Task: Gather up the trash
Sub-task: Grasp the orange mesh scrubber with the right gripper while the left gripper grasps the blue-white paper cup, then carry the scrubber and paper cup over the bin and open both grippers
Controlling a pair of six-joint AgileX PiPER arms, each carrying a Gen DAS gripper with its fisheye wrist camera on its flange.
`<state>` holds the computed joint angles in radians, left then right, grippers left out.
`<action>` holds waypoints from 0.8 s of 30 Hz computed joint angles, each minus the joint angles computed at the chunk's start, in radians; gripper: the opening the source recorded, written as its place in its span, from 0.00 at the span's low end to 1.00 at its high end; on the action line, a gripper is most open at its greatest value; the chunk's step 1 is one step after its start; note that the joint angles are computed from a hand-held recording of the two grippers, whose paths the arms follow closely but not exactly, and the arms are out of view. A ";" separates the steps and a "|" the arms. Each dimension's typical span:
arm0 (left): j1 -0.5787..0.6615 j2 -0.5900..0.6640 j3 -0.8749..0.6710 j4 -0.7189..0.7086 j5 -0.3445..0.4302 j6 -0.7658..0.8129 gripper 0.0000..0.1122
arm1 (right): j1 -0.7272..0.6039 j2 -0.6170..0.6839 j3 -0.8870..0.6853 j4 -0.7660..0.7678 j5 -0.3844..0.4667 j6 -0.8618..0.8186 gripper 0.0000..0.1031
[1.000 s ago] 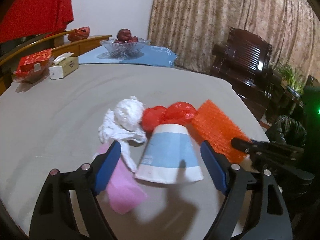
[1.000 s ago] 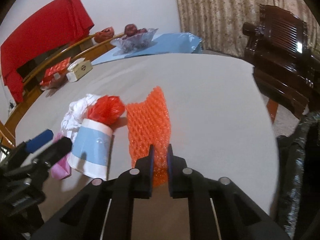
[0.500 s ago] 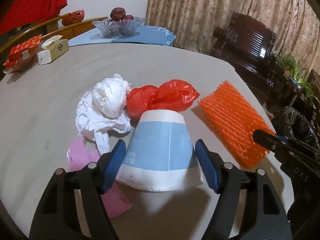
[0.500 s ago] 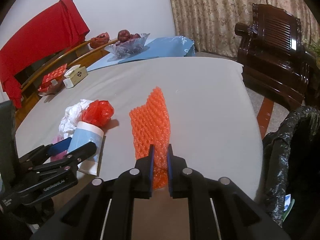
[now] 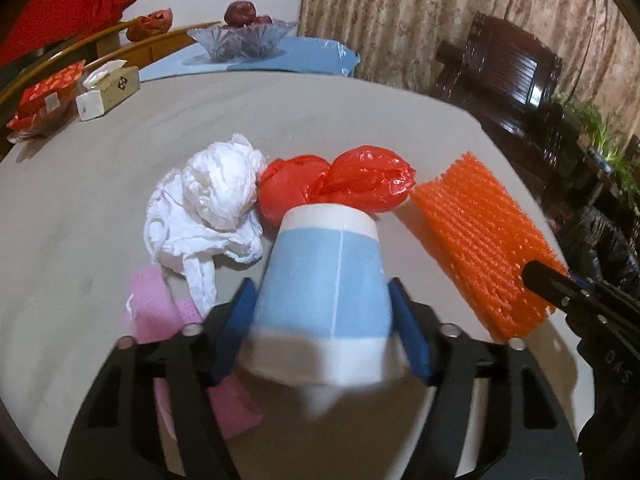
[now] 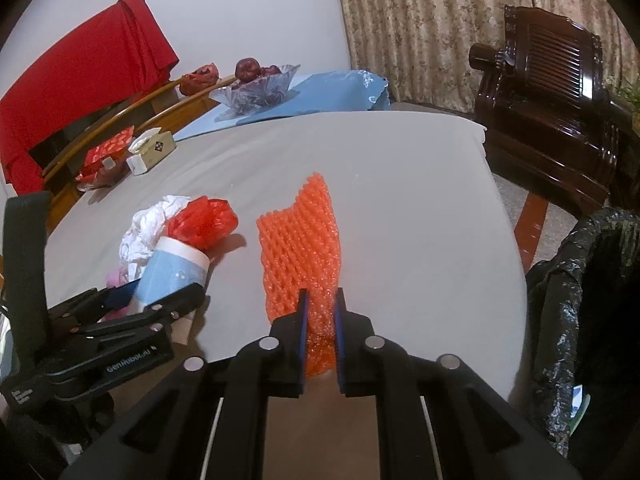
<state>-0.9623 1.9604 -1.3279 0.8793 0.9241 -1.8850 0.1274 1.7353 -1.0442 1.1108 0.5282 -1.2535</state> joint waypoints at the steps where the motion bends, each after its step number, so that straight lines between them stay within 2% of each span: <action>1: -0.008 -0.010 0.011 0.017 -0.005 -0.025 0.46 | -0.002 -0.006 0.005 0.005 0.000 -0.007 0.11; 2: -0.012 -0.012 0.010 0.020 -0.004 -0.032 0.42 | -0.003 -0.014 0.011 0.008 -0.002 -0.013 0.11; 4: -0.026 -0.020 0.017 0.040 -0.014 -0.061 0.39 | -0.007 -0.027 0.020 0.017 -0.002 -0.022 0.11; 6: -0.047 -0.022 0.004 0.058 0.010 -0.073 0.38 | -0.017 -0.041 0.027 0.024 0.006 -0.026 0.11; 13: -0.142 -0.005 -0.110 0.079 0.139 -0.037 0.37 | -0.066 -0.122 0.058 0.049 0.050 -0.045 0.11; 24: -0.198 0.013 -0.258 0.096 0.257 0.031 0.37 | -0.168 -0.241 0.088 0.040 0.148 -0.044 0.11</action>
<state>-1.1599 1.9736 -1.5859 0.9751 1.1808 -1.8543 -0.0408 1.4943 -0.9566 1.1503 0.6759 -1.2975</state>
